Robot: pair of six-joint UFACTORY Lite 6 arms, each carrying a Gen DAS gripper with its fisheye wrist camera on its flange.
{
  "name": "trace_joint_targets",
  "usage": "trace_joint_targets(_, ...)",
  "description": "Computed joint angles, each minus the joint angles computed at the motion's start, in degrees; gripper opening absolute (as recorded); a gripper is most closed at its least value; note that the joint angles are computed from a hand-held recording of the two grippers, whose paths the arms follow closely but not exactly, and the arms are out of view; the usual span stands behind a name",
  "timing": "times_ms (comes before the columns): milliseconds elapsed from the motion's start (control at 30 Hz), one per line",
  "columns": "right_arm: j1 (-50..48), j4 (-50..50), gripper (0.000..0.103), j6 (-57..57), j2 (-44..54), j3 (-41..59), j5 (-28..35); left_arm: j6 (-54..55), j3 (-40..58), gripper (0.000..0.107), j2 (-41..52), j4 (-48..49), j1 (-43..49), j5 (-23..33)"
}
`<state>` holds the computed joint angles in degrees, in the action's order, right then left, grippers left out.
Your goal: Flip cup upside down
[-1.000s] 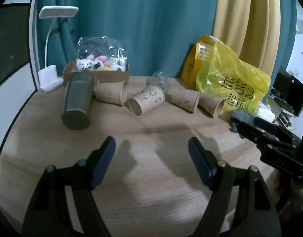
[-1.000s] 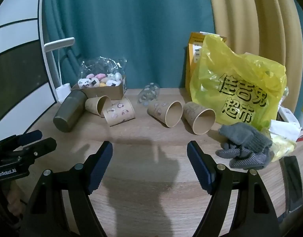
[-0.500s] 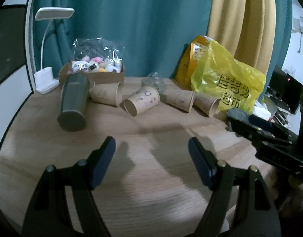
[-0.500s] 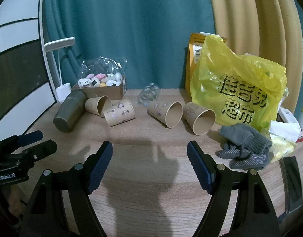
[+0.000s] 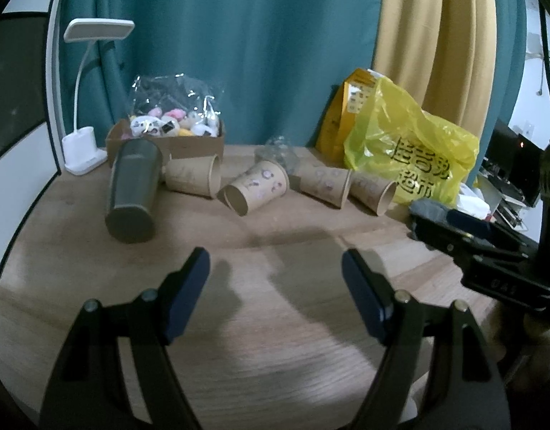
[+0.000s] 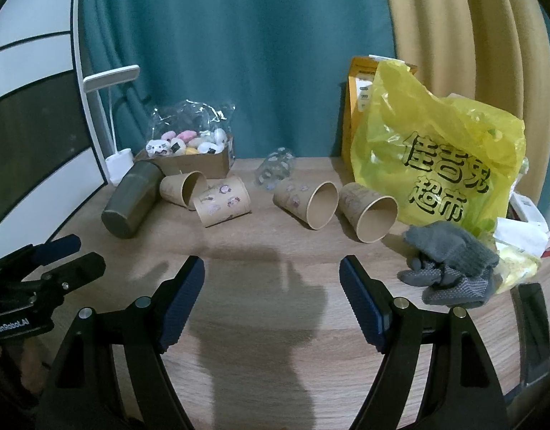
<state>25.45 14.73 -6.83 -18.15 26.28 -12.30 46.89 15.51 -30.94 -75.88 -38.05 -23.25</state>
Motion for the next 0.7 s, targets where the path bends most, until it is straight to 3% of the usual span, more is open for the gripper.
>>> trace_joint_targets(700,0.87,2.09,0.08,-1.64,0.66,0.75,0.17,0.14,0.81,0.077,0.73,0.05,0.44,0.04)
